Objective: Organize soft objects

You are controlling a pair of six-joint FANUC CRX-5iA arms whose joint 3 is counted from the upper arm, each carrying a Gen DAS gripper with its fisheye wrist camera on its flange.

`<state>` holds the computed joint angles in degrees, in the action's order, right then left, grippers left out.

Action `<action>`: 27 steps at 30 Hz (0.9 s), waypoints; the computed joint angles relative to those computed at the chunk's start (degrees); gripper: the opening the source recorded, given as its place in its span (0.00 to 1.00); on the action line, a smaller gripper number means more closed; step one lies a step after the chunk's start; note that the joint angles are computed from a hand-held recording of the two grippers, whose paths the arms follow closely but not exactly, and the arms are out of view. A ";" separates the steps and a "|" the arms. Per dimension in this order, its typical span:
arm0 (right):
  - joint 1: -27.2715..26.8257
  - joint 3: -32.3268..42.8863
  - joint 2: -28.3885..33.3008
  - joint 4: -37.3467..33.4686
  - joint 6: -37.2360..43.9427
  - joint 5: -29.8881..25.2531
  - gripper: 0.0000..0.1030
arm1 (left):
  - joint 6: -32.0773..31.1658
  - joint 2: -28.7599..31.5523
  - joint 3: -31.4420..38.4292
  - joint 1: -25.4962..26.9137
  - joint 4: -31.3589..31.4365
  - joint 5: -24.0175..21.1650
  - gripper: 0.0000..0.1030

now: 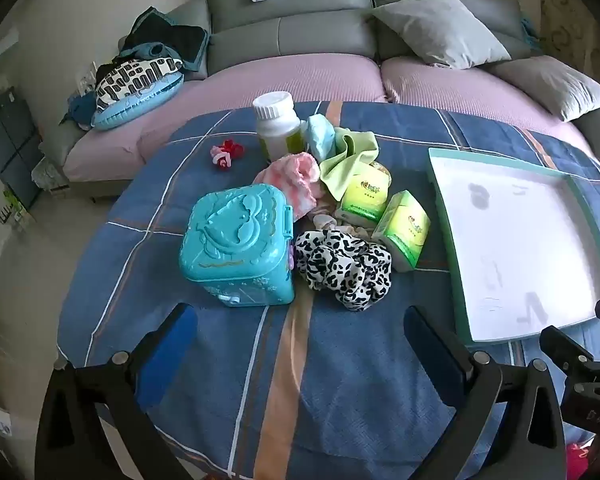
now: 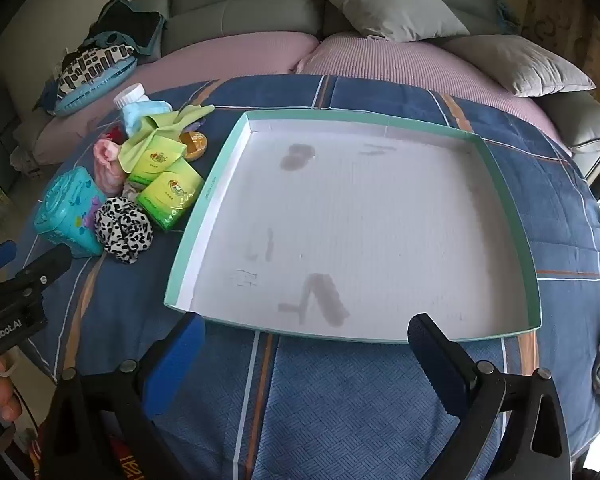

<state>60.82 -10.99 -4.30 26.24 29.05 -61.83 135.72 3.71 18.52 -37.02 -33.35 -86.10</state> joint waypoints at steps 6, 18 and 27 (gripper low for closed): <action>-0.07 -0.09 -0.13 -0.29 0.29 0.18 1.00 | -0.21 0.03 -0.27 0.80 1.27 0.93 1.00; 0.21 0.25 0.56 -0.23 0.29 -0.59 1.00 | 0.59 -0.80 -1.13 0.60 1.15 1.55 1.00; 0.11 0.45 0.65 -0.43 0.68 -0.77 1.00 | 0.71 -0.85 -1.13 0.58 1.18 1.57 1.00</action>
<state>60.93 -10.54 -3.65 25.81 29.73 -62.59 136.43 2.86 17.39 -36.44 -32.17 -84.53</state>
